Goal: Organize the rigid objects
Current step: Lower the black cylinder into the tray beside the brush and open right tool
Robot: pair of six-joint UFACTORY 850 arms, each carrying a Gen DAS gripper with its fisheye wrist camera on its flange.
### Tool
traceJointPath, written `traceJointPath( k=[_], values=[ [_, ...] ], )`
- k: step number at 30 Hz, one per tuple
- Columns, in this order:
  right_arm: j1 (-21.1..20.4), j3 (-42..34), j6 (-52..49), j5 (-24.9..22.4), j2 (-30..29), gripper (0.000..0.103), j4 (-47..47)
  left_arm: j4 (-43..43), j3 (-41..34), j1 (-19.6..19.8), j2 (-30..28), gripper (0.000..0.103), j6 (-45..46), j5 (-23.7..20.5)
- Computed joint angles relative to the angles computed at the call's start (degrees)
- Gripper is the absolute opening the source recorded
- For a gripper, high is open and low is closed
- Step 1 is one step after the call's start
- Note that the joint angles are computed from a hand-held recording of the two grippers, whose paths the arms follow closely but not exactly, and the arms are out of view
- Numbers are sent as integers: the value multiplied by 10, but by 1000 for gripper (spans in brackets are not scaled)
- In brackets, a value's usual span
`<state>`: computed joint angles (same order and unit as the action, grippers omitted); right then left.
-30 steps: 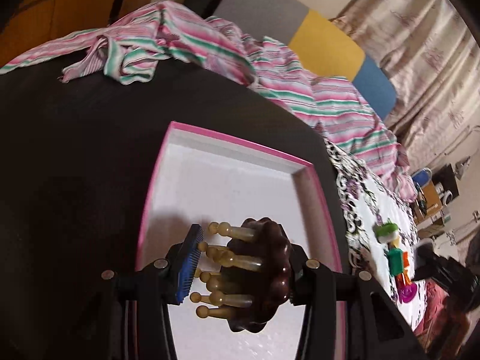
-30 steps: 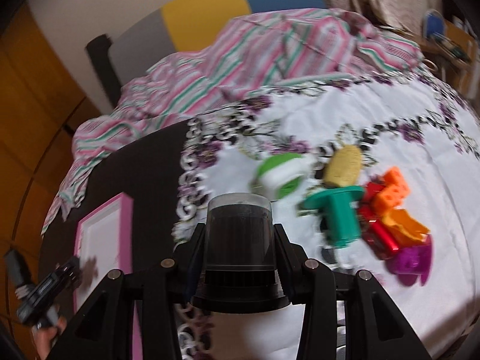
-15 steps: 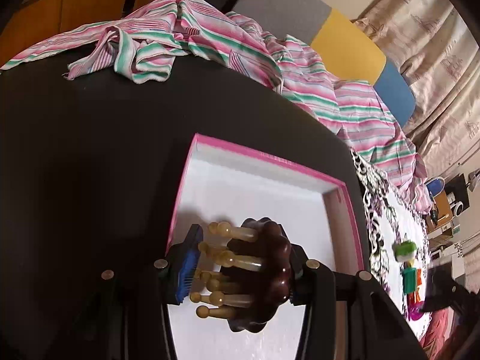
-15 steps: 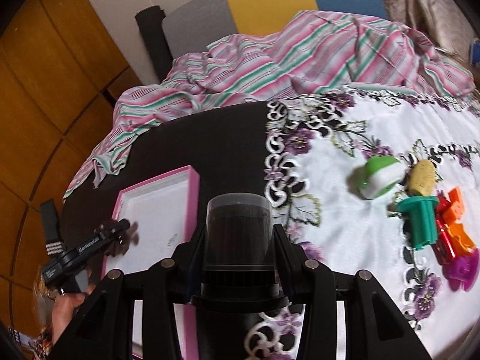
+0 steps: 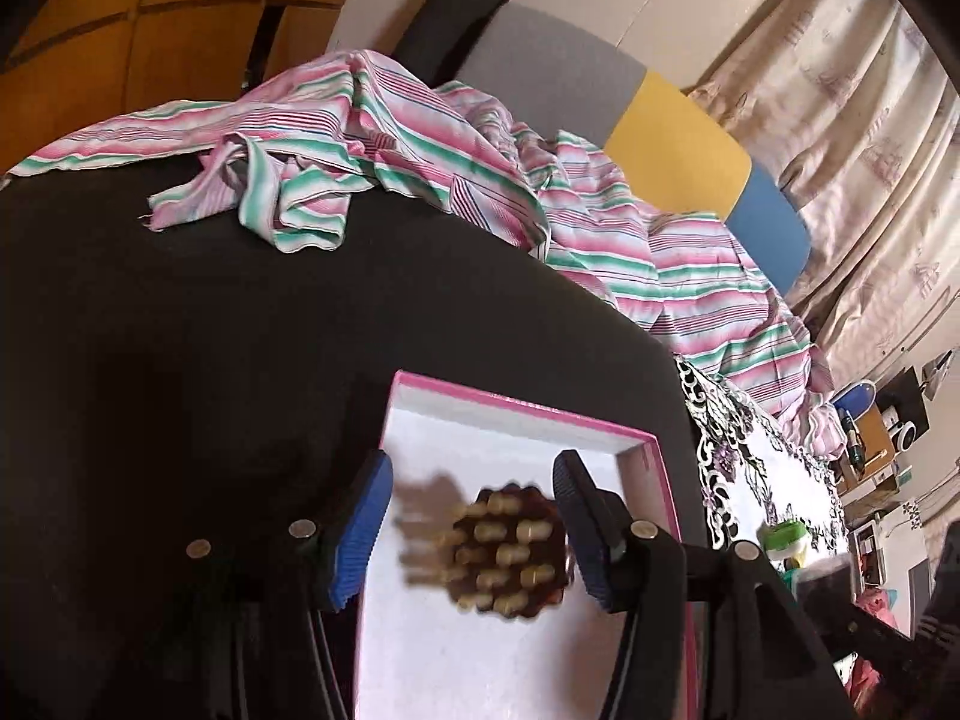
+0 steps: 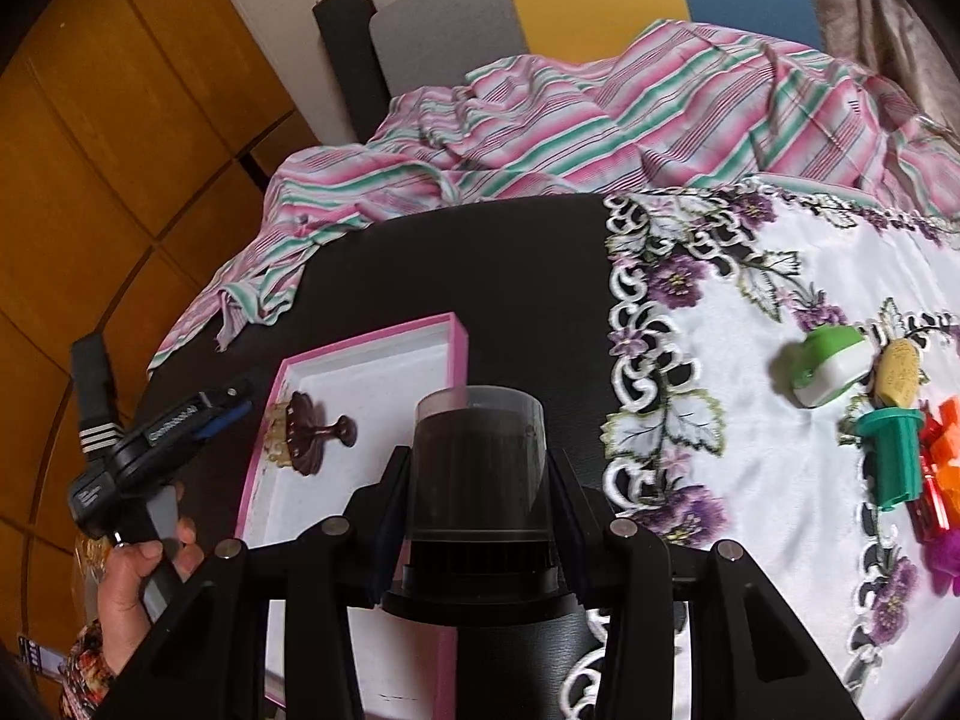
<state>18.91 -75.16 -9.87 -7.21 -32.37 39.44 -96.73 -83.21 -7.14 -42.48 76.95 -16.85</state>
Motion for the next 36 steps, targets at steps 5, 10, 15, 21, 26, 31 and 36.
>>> traceJointPath(
  k=[5,10,15,21,26,31,36],
  values=[
    [10,-19,-11,-13,-15,43,6,-41,57,3,30,56,41,-20],
    [21,-49,-1,-35,-37,44,-14,-49,102,-3,50,56,57,-16],
    [29,-99,4,-72,-76,43,-25,-64,137,-7,65,56,87,-18],
    [41,-185,76,-109,-143,44,-111,-131,174,-6,87,56,167,-23],
    [43,-251,157,-122,-189,44,-195,-179,197,-5,106,56,225,-29],
    [42,-304,226,-142,-221,44,-264,-197,207,-2,114,56,250,-46],
    [43,-333,255,-156,-239,44,-295,-212,215,-2,119,56,264,-49]
  ],
)
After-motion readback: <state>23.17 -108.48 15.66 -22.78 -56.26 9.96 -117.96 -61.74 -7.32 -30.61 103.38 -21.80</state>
